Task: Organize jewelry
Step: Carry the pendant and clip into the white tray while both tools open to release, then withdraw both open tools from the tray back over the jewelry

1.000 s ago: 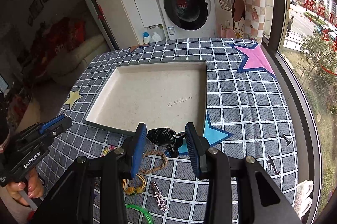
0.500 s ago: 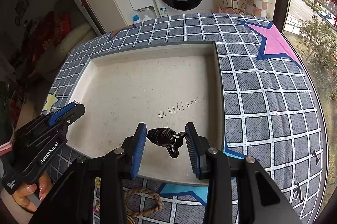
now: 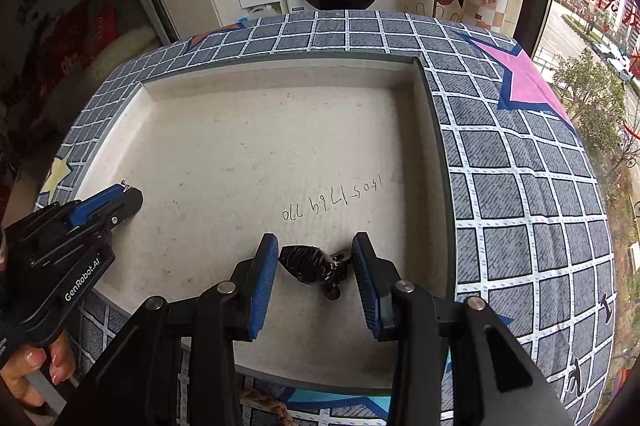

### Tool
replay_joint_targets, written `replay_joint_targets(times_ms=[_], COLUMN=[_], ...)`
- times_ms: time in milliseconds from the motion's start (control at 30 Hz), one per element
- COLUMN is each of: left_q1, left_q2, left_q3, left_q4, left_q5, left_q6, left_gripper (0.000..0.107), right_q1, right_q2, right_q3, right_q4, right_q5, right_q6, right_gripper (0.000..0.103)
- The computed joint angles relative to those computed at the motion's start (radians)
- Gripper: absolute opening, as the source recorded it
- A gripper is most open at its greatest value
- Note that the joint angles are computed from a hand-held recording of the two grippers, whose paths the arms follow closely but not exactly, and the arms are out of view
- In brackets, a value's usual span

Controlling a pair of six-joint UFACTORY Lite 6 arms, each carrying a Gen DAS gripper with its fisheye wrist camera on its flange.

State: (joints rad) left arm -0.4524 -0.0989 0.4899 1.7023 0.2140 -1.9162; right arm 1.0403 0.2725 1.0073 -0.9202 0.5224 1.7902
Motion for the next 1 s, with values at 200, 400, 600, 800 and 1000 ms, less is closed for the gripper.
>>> replay_joint_targets(times_ms=[200,400,600,800,1000], left_q1=[-0.053,-0.06,-0.127,-0.175,-0.283], left_q2=[0.027,-0.056,-0.142,-0.367,-0.705], left_q3=[0.031,-0.001,-0.003,-0.08,-0.179], left_q4=[-0.14,-0.163,-0.26,-0.458,-0.816], left_q5=[0.068,0.062,0.145,0.206,0.371], left_q6=[0.131,0.161,0.224,0.403,0.746], left_gripper=[0.031,0.056,0.103,0.103,0.103], right_q1=[0.029,0.007,-0.015,-0.001,0.118], right_q2=[0.041,-0.008,-0.143,-0.276,-0.37], right_q3=[0.048,-0.008,-0.101,-0.189,-0.224], right_q4=[0.032,0.012,-0.08,-0.159,-0.128], right_q5=[0.038,-0.026,-0.082,-0.101,0.017], right_q6=[-0.067,-0.002,0.135,0.299,0.316], right_gripper=[0.072,0.079,0.079,0.094,0.103])
